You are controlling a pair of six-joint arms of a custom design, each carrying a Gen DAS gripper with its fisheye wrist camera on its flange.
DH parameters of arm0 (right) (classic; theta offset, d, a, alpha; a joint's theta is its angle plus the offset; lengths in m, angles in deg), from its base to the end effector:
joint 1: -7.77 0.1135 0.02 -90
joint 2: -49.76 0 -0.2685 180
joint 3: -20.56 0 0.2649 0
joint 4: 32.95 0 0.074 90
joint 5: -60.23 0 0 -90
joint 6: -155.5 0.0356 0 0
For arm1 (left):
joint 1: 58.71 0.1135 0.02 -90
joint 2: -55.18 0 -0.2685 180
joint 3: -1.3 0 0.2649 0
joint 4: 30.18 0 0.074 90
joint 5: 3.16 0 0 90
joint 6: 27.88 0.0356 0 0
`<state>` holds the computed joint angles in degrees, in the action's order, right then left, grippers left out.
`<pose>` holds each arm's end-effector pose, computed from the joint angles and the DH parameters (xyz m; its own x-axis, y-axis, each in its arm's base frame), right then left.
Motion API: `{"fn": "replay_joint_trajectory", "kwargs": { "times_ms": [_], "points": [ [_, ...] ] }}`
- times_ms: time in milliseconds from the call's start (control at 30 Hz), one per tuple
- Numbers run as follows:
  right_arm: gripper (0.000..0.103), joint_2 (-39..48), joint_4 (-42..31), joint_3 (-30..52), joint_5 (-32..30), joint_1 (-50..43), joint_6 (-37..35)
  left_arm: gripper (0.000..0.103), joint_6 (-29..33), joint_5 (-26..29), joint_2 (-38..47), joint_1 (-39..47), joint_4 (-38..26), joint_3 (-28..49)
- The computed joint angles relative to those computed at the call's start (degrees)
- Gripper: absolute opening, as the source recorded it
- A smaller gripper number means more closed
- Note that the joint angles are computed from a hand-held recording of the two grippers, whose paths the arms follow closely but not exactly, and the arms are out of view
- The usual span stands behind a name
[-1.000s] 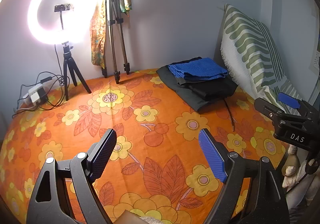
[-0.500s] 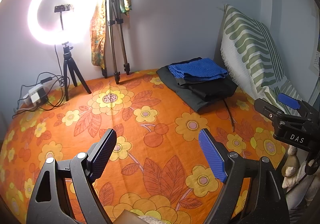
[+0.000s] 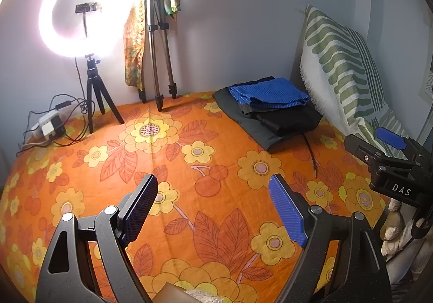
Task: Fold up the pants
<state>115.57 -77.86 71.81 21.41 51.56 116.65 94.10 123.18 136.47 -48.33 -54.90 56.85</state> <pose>0.1746 0.1290 0.2089 -0.5054 0.1918 -0.8413 0.3914 0.9199 -0.0254 0.2825 0.0303 0.1847 -0.5238 0.3378 -0.7820 0.5934 0.8033 -0.0505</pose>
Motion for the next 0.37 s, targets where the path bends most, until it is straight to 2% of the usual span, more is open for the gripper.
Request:
{"fn": "replay_joint_trajectory", "kwargs": {
  "times_ms": [367],
  "points": [
    [0.103,0.0,1.1,-0.3,-0.8,-0.5,-0.7,0.084,0.5,0.8,-0.1,0.6,0.4,-0.1]
  ]
}}
